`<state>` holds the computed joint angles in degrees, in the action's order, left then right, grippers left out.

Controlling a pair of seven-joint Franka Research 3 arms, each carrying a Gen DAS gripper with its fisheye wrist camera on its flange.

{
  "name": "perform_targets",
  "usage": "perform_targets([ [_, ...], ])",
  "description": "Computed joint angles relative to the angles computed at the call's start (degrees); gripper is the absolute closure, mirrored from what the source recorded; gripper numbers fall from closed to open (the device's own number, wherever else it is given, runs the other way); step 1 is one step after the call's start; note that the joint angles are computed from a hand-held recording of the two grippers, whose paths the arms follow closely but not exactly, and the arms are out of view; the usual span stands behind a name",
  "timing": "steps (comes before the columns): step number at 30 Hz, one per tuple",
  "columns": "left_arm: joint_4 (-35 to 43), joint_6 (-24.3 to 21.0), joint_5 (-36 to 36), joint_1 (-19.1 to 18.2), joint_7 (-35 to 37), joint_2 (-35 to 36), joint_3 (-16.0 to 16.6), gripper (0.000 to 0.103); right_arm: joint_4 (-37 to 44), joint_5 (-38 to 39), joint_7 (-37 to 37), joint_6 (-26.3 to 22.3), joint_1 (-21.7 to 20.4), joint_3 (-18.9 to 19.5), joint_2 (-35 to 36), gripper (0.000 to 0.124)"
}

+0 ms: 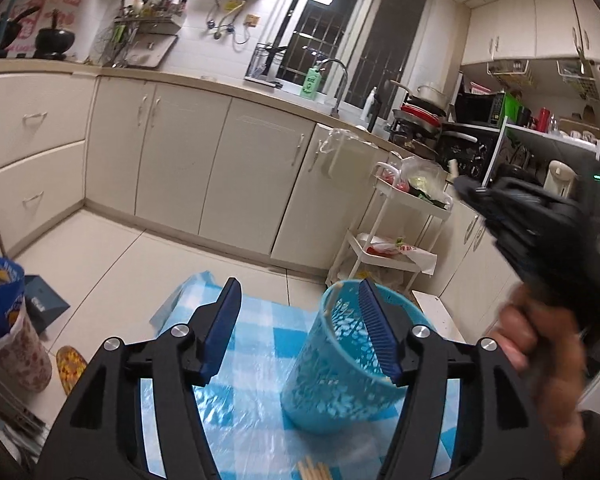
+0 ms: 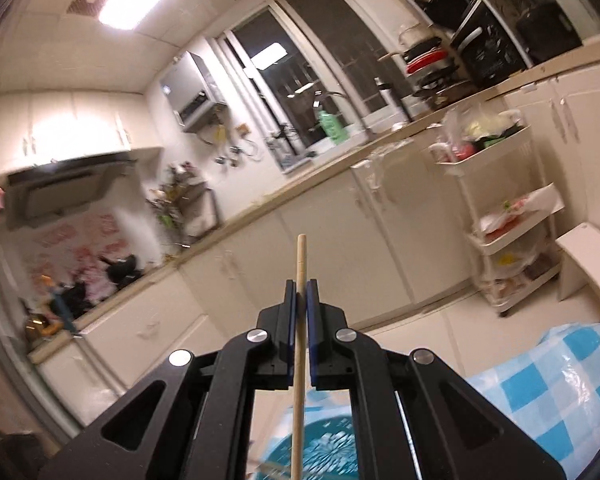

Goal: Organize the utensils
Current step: 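Raise the stick with the right gripper and release it into the teal cup, then bring the open right gripper back toward the remaining sticks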

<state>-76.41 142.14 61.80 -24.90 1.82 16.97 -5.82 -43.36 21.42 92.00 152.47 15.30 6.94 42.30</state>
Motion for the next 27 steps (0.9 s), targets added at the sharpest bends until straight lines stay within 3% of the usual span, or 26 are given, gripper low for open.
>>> perform_targets([
  [2,-2.4,0.4,0.5,0.1,-1.2,-1.6,0.0,0.044,2.5,-3.5,3.1,-1.7,1.8,-2.7,1.9,0.118],
  [4,-4.6,0.5,1.1,0.4,-2.6,-3.1,-0.4,0.044,-2.2,-6.2,3.5,-0.3,3.3,-4.4,-0.4,0.118],
  [11,-8.6,0.3,1.6,1.7,-4.8,-6.0,-2.5,0.041,-20.9,-3.0,-5.5,1.9,0.8,-0.1,-11.1,0.116],
  [14,-8.5,-2.9,-0.1,1.3,-2.8,-6.4,-3.8,0.038,-27.9,0.1,-8.3,3.0,-0.4,0.6,-16.2,0.105],
  [17,-6.9,-7.2,-2.1,0.4,0.4,-5.7,-4.9,0.035,-37.3,5.4,-13.1,4.2,-2.8,1.7,-23.7,0.101],
  [20,-5.3,-11.8,-2.9,-1.3,2.9,-5.2,-5.6,0.031,-44.7,8.7,-15.4,4.2,-3.3,0.7,-29.9,0.091],
  [27,-2.1,-18.5,-2.5,-5.0,5.8,-4.1,-6.3,0.025,-60.3,12.9,-18.3,1.6,-2.5,-2.6,-43.3,0.086],
])
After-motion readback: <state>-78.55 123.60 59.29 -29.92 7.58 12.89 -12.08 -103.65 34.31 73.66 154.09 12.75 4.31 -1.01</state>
